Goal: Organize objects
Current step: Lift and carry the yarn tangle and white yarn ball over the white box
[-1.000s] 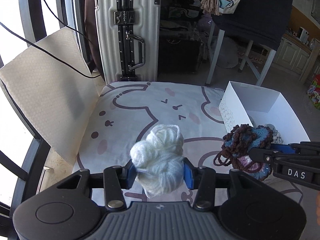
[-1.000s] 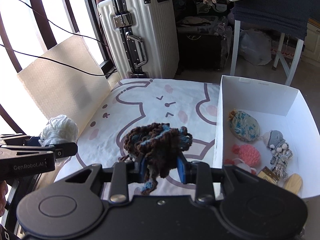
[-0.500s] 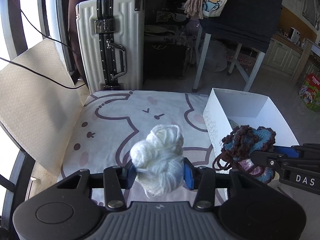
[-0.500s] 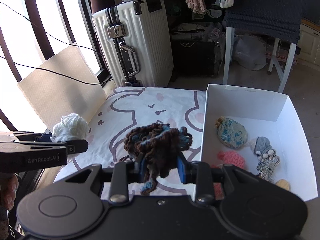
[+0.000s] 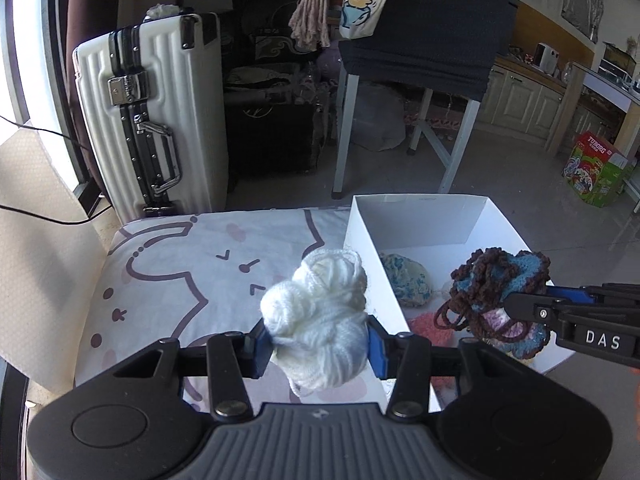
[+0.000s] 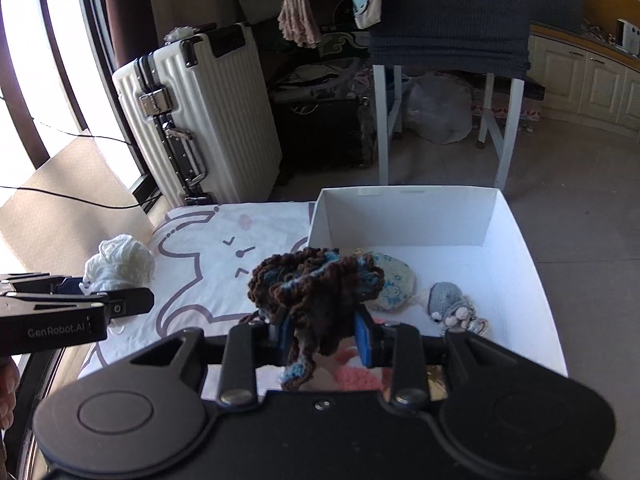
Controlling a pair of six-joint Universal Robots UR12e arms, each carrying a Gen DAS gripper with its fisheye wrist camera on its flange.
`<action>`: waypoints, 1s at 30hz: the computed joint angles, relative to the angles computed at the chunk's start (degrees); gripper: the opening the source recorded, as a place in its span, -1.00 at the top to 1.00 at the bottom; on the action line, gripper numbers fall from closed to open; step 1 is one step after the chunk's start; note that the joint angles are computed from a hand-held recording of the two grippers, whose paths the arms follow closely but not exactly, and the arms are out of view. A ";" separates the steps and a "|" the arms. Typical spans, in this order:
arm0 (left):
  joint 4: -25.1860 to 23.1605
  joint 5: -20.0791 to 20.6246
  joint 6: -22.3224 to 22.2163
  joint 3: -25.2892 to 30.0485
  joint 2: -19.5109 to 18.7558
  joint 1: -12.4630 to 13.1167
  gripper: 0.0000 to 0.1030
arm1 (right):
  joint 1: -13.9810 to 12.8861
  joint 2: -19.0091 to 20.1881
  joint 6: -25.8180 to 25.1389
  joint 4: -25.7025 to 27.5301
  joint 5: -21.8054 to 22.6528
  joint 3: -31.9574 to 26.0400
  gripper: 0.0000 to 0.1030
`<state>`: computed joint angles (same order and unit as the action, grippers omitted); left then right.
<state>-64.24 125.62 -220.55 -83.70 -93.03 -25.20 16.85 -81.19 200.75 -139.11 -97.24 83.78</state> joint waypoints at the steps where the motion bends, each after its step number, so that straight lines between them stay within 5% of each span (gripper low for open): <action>1: 0.75 -0.10 0.77 0.18 -0.40 -0.03 0.07 | -0.36 -0.26 0.45 -0.21 -0.29 0.36 0.37; 16: 6.20 -5.11 7.33 1.30 -3.55 1.38 0.07 | -4.80 -1.88 3.86 1.36 -4.02 2.56 0.37; 30: 9.20 -11.08 13.57 7.49 -10.50 2.96 0.07 | -7.54 3.85 3.44 0.38 -5.34 -1.26 0.37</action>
